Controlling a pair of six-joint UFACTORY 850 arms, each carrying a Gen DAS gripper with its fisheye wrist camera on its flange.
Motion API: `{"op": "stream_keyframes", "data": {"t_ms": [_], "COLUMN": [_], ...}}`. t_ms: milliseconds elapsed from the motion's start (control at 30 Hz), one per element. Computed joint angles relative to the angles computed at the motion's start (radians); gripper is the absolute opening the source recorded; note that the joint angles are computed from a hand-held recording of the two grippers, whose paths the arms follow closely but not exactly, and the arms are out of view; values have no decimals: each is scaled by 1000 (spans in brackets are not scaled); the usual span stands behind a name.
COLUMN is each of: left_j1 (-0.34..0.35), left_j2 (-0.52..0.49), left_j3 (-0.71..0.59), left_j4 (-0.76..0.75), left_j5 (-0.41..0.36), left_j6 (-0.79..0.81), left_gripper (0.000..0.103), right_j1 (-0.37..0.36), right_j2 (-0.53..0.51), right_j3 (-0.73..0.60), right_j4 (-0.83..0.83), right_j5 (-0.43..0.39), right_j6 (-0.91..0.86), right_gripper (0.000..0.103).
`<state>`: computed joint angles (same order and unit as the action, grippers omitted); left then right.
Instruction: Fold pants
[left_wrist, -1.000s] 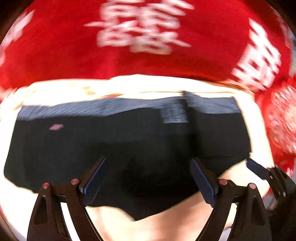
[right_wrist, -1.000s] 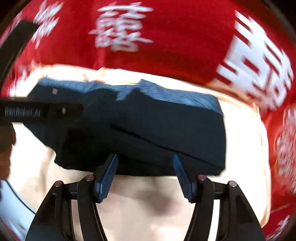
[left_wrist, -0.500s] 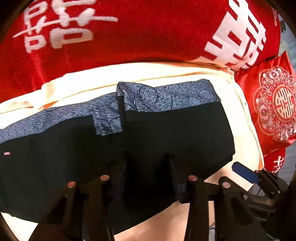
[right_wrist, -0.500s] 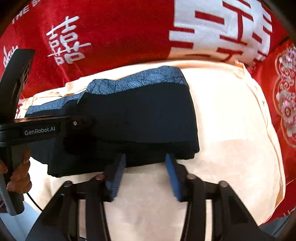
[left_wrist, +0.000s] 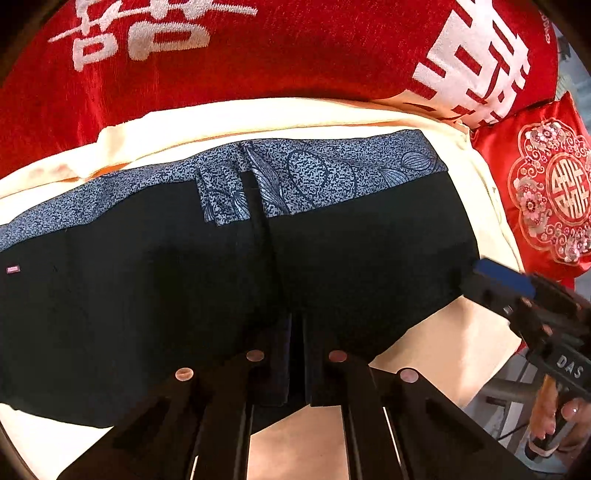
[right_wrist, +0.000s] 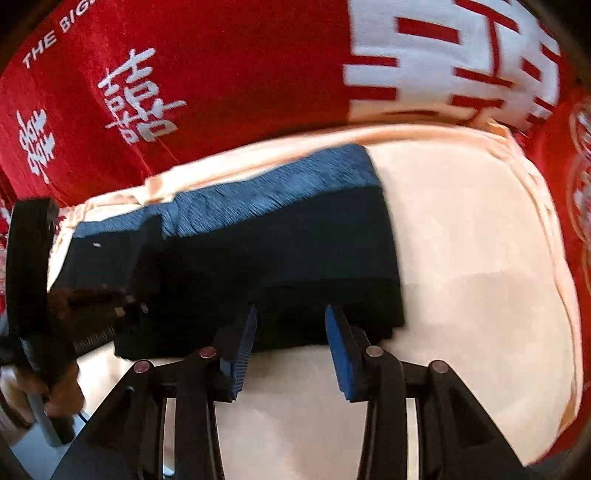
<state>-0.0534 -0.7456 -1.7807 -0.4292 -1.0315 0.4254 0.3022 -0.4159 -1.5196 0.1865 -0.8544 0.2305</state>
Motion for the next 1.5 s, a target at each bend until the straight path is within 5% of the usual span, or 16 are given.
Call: {"op": "stream_keyframes", "data": {"t_ms": [133,533,733,767,800,833,1033,1100,1133,1167,1500], "left_j1": [4,23,59,63,65,68,82,80,82,85,132], "left_j2": [14,82,97,97,101,118,133,135,137,139,151], "left_j3": [19,84,116,118,124,145,168,174,176,179,207], "left_j4": [-10,64,97,114,122,139,170,213,219,224,311], "left_j5": [19,83,77,75,81,116,131,131,131,129,127], "left_j6": [-30,-160,-200,-216,-227,-257,-296,-324,-330,-338,-419], "left_gripper": [6,7,8,33,75,83,84,84,84,84,84], "right_j1": [14,61,141,155,170,186,233,218,204,199,225], "right_j2": [-106,-121,-86,-85,-86,-88,-139,-159,-167,-174,-187], "right_j3": [-59,-113,-95,-92,-92,-91,-127,-150,-164,-177,-198], "right_j4": [74,53,-50,-67,-88,-121,-279,-238,-181,-150,-149], "right_j5": [-56,-68,8,11,13,14,-5,-45,-56,-67,-124], "right_j6": [-55,-90,-193,-220,-245,-259,-192,-198,-225,-231,-213], "right_gripper": [42,46,63,63,63,63,63,50,25,20,18]}}
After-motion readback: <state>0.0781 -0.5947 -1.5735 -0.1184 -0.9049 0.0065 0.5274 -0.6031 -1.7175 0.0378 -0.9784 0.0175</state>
